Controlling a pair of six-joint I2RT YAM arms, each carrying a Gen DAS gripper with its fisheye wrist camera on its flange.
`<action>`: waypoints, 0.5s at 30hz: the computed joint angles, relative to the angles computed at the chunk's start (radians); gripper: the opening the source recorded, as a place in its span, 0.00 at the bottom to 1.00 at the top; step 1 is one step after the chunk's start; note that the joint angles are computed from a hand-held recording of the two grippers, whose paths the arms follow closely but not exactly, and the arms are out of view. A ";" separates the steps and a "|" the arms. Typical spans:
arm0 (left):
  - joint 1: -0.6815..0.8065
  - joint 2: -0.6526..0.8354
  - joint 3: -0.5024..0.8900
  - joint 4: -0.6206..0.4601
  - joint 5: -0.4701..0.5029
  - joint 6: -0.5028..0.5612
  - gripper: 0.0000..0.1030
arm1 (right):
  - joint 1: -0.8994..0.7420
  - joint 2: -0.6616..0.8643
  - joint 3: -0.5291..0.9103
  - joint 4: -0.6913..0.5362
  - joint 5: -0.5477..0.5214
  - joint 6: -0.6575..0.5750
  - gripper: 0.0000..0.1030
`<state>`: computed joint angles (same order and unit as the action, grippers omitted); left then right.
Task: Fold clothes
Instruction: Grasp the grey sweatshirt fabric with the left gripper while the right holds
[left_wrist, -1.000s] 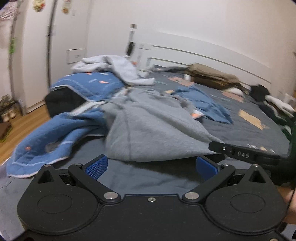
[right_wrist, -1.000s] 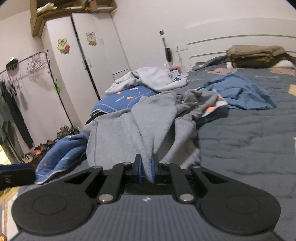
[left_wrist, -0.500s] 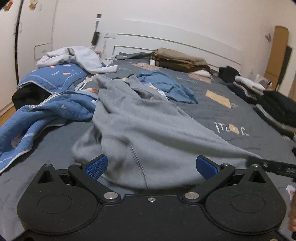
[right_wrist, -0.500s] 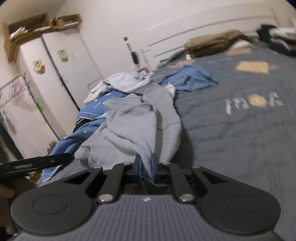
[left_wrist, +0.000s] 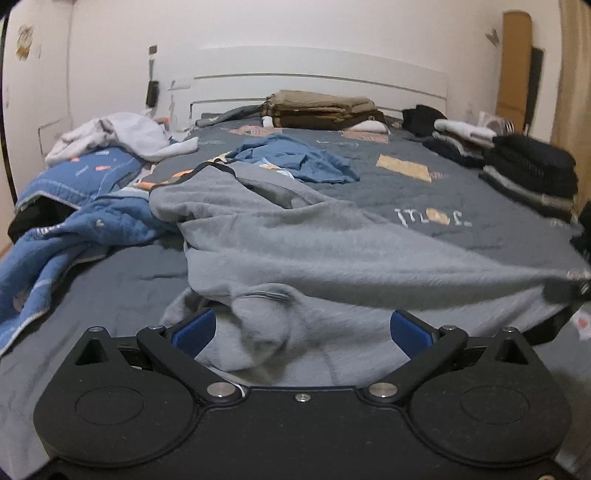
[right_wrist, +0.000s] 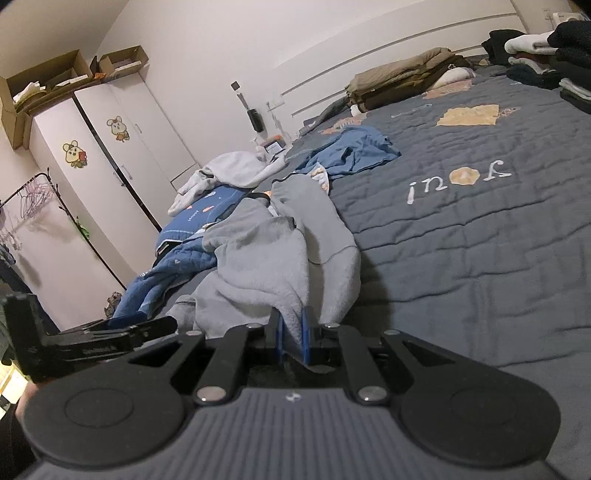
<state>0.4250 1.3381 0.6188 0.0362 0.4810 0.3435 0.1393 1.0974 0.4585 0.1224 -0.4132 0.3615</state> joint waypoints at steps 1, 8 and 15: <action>-0.004 0.008 -0.004 0.000 -0.002 0.012 0.96 | -0.012 -0.007 -0.003 -0.016 -0.013 -0.013 0.09; -0.047 0.056 -0.048 0.115 -0.086 0.036 0.73 | -0.019 -0.031 -0.035 -0.034 -0.026 -0.047 0.09; -0.078 0.141 -0.062 0.251 -0.164 0.078 0.58 | -0.032 -0.018 -0.049 -0.021 -0.044 -0.045 0.09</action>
